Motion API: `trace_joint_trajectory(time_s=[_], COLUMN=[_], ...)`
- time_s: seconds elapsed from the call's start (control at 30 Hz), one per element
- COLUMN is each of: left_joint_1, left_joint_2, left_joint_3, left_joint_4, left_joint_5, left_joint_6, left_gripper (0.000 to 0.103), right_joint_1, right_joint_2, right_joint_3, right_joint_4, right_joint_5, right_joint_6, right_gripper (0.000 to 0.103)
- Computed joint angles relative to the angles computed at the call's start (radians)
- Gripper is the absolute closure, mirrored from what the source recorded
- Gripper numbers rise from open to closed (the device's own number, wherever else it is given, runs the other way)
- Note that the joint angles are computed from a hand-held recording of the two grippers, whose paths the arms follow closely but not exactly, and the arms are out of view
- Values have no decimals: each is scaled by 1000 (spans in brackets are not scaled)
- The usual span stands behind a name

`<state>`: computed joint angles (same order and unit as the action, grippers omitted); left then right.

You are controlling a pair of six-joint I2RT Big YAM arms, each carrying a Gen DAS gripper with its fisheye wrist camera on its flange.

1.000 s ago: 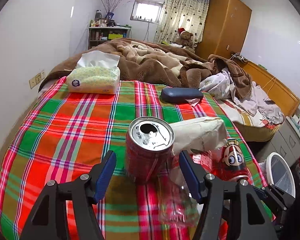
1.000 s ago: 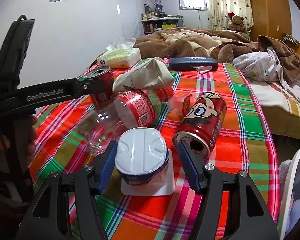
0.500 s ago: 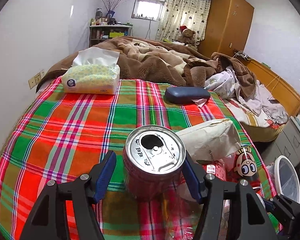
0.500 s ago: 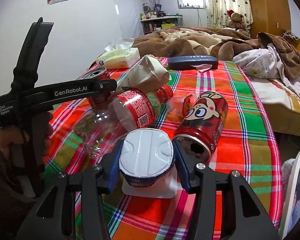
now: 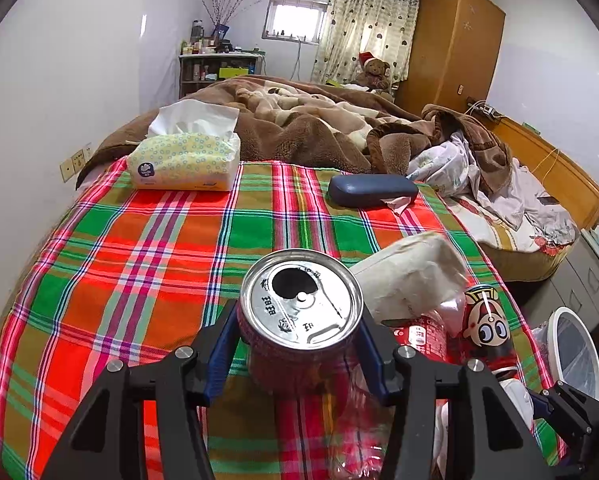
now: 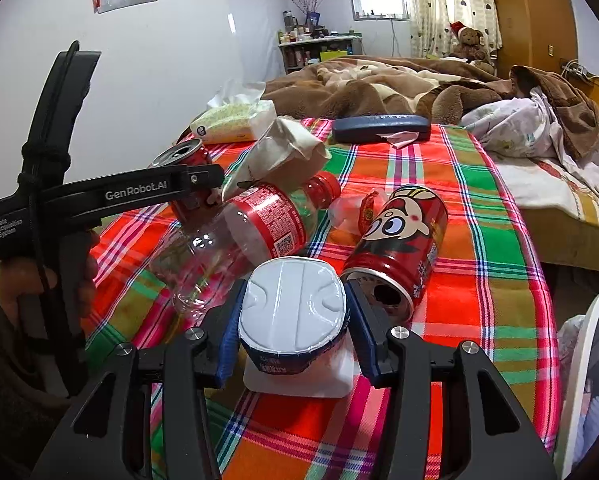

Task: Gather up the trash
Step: 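Grasp the red soda can with the left tool while the right tool grasps the white lidded yogurt cup, then carry the red can and yogurt cup over the bin and open both tools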

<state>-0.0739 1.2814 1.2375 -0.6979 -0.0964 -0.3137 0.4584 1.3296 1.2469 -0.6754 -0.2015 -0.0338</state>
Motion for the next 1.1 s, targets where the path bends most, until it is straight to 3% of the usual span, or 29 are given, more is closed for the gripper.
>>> trace_joint_trajectory(time_s=[0.47, 1.1], left_joint_1=[-41, -202], left_joint_2=[-103, -203], left_joint_3=[-34, -20], left_joint_4=[-36, -85], left_joint_5=[-61, -164], left_joint_6=[-21, -47], left_gripper=[48, 48], right_joint_1=[-23, -108], right_joint_2=[-59, -144], right_joint_3=[-29, -54], right_joint_4=[23, 47], right_joint_5=[-19, -60], right_joint_6=[22, 32], right_gripper=[54, 54])
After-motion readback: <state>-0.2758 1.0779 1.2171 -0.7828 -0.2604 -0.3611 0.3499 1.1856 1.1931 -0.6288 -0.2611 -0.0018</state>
